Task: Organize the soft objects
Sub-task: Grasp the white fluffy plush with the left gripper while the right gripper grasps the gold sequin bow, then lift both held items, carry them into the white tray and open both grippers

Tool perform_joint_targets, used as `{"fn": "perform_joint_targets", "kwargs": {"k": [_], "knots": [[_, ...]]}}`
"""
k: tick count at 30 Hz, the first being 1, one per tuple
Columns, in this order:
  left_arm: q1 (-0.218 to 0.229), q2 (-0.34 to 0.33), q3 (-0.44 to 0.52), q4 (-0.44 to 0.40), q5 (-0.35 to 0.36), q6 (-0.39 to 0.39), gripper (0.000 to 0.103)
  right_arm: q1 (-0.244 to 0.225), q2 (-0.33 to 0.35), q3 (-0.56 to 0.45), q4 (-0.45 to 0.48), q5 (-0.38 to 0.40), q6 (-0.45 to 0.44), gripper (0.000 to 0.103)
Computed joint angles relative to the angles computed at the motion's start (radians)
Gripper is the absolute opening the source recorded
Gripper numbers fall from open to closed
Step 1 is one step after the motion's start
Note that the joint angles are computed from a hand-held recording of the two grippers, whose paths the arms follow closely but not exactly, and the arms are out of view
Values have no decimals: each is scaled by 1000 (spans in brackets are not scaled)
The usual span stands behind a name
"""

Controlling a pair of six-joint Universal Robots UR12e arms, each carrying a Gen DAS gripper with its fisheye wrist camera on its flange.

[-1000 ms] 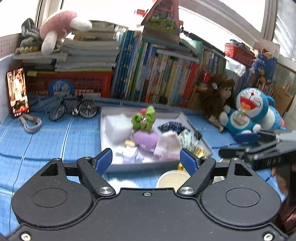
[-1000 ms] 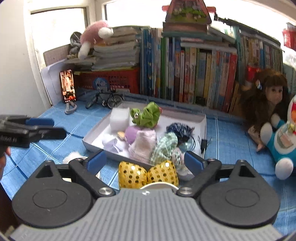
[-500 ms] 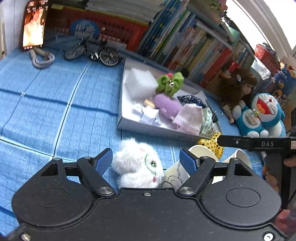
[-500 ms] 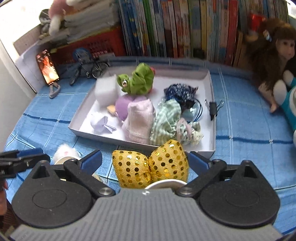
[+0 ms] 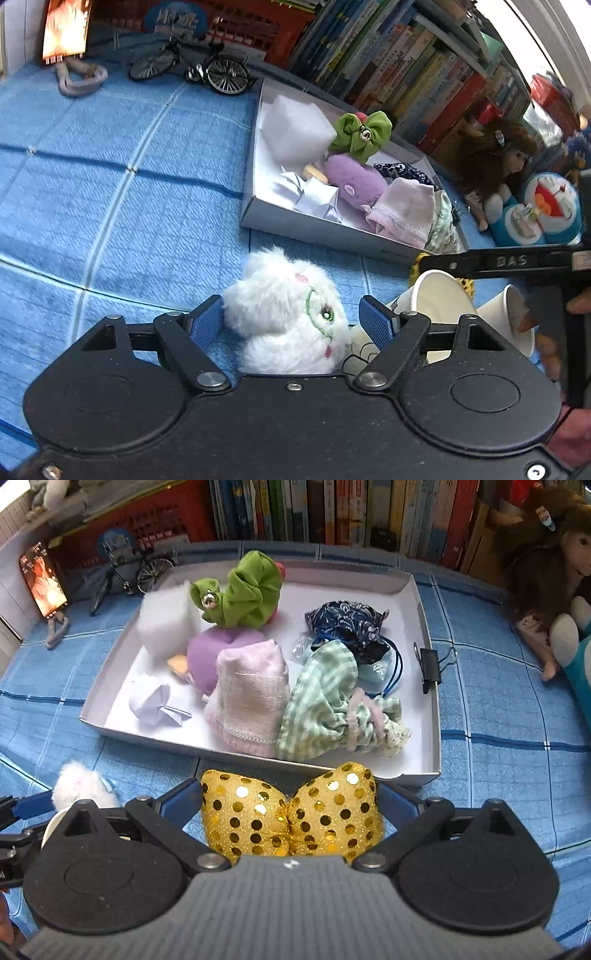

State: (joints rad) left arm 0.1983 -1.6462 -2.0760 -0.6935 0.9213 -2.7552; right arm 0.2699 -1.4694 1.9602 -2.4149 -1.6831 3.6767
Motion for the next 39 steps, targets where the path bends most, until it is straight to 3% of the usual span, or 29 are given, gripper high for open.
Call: {"fn": "perform_joint_targets", "kwargs": {"k": [8, 11, 16, 20, 30, 39], "knots": [[3, -21, 17, -33, -29, -38, 74, -5, 19, -16, 29, 9, 3, 103], [3, -24, 16, -25, -29, -44, 56, -5, 21, -16, 23, 10, -1, 103], [12, -23, 10, -24, -48, -37, 53, -5, 22, -11, 5, 13, -2, 103], [17, -17, 6, -23, -60, -28, 49, -7, 14, 1, -19, 17, 11, 95], [30, 3, -4, -33, -80, 12, 47, -11, -13, 27, -98, 60, 61, 56], [62, 35, -29, 13, -100, 30, 47, 20, -42, 50, -267, 25, 52, 54]]}}
